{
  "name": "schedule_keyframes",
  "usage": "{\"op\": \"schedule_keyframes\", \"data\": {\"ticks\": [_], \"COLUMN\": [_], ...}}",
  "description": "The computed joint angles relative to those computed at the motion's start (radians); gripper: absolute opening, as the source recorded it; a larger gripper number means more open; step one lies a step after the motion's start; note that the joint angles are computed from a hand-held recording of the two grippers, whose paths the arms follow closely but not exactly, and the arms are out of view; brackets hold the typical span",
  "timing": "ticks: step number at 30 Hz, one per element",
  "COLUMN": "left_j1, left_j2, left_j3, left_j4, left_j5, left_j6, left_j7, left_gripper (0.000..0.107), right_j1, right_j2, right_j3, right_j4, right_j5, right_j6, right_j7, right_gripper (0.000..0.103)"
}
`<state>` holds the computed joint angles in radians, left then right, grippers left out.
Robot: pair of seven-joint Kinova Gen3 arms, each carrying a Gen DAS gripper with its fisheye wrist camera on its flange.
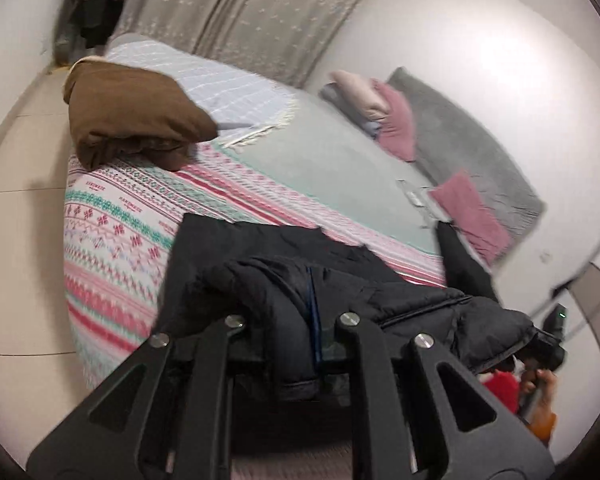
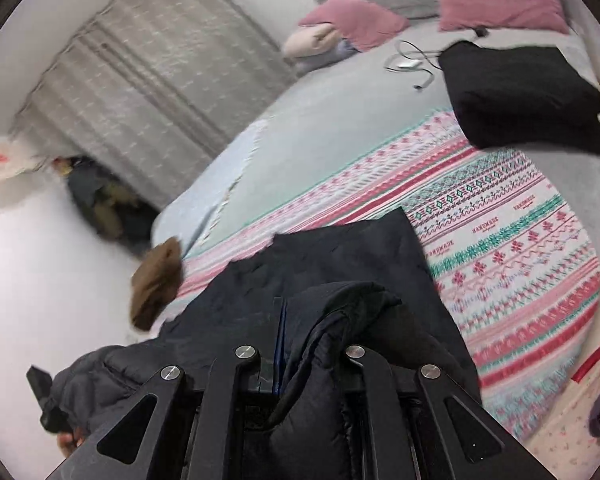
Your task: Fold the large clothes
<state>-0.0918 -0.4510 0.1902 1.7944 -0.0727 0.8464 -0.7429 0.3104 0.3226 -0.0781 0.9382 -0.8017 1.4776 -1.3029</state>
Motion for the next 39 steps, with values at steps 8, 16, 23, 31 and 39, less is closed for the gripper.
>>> {"op": "schedule_keyframes", "data": {"ticks": [8,16,23,31,39], "left_j1": [-0.005,0.065,0.109,0.028,0.071], "left_j2": [0.243,0.268,0.14,0.098,0.231], "left_j3": [-0.018,-0.062,-0.07,0.096,0.054], "left_j4": [0.053,0.055,0.032,-0.008,-0.094], "left_j5": [-0.091,-0.106,-0.074,-0.21,-0.255], "left_j6": [-0.123,-0.121,-0.074,0.0,0.117], "left_j7": [0.049,0.037,-0.082,-0.093,-0.13], "left_gripper": [0.021,0.029,0.059,0.085,0.085], "right_j1": [-0.173,-0.172,-0.067,-0.016,-0.059], "right_j2": [0.111,0.13,0.091,0.073,0.044], "right_j3": [-0.002,-0.043,-0.075,-0.059,-0.032], "right_j4": [0.036,0.107,0.033,0.022,0.011], "right_j5": [0.209,0.231,0.108,-0.039,0.025], "right_j6": [-0.194,-0.27,-0.14,-0.102,-0.18], "right_j7": [-0.148,-0.09,0.066,0.095,0.089], "right_gripper": [0.016,0.026,0.052,0.066,0.077]}}
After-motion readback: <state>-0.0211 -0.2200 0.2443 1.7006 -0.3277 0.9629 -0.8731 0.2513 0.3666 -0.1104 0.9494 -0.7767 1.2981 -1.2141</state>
